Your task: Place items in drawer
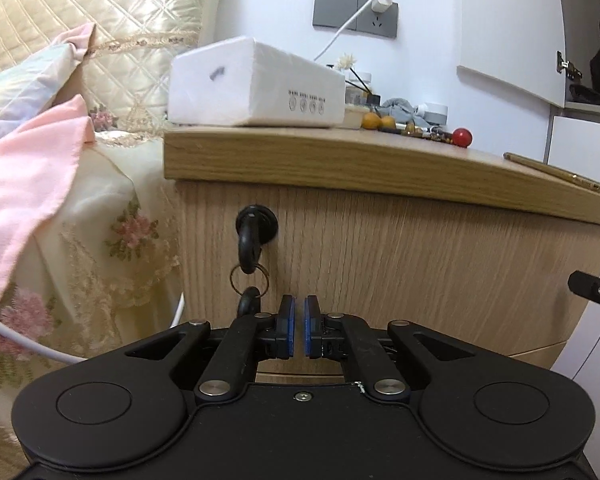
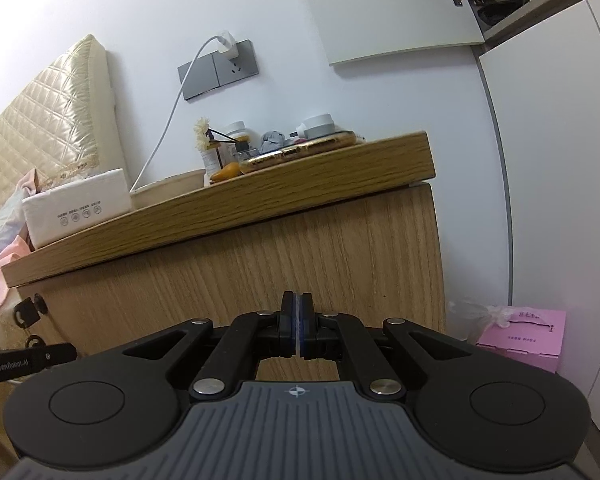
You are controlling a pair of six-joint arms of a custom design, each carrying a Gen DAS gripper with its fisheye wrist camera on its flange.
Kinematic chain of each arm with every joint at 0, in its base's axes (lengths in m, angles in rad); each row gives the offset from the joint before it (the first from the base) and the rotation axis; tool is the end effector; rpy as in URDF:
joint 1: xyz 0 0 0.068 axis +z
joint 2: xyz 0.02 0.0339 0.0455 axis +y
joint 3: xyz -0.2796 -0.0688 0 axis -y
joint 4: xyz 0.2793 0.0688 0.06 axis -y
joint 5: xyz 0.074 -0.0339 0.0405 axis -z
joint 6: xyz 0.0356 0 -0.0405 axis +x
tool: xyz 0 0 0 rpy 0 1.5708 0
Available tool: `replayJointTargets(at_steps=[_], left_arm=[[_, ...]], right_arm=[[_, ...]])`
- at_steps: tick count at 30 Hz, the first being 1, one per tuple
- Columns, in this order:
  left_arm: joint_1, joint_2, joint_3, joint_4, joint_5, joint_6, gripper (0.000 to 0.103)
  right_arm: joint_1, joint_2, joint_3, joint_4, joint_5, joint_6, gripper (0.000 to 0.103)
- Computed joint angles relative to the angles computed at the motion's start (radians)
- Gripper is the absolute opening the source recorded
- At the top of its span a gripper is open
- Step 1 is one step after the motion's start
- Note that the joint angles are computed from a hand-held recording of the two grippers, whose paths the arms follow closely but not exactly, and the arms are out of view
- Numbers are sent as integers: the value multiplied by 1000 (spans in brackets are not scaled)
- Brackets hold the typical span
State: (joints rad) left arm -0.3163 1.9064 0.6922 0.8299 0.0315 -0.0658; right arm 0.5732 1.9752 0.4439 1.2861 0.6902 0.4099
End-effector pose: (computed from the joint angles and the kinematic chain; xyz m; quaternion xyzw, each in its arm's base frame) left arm 0.3488 -0.1153 0.0956 0.1123 0.8214 -0.1190 0.5463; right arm 0.2639 0.1433 0.0692 0.1470 0.7563 0.0382 0.6364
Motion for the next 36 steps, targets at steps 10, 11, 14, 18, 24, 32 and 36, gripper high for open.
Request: replayJointTargets(at_steps=[10, 11, 14, 18, 24, 32, 36], left_arm=[[-1, -112, -109, 18, -6, -19, 3], [-1, -124, -121, 20, -5, -21, 3], [-3, -160, -156, 29, -2, -22, 3], [-11, -219, -204, 35, -9, -22, 3], [-23, -307, -271, 30, -20, -32, 3], [-37, -478, -388, 7, -28, -30, 4], [-41, -594, -448, -36, -29, -27, 4]], right_arm=[[59, -98, -59, -58, 46, 22, 2], [67, -112, -66, -65, 53, 22, 2], [93, -155, -89, -83, 75, 20, 2], [135, -203, -119, -92, 120, 12, 2], [202, -271, -154, -126, 175, 13, 2], [311, -360, -189, -171, 268, 9, 2], [386, -399, -199, -196, 332, 10, 2]])
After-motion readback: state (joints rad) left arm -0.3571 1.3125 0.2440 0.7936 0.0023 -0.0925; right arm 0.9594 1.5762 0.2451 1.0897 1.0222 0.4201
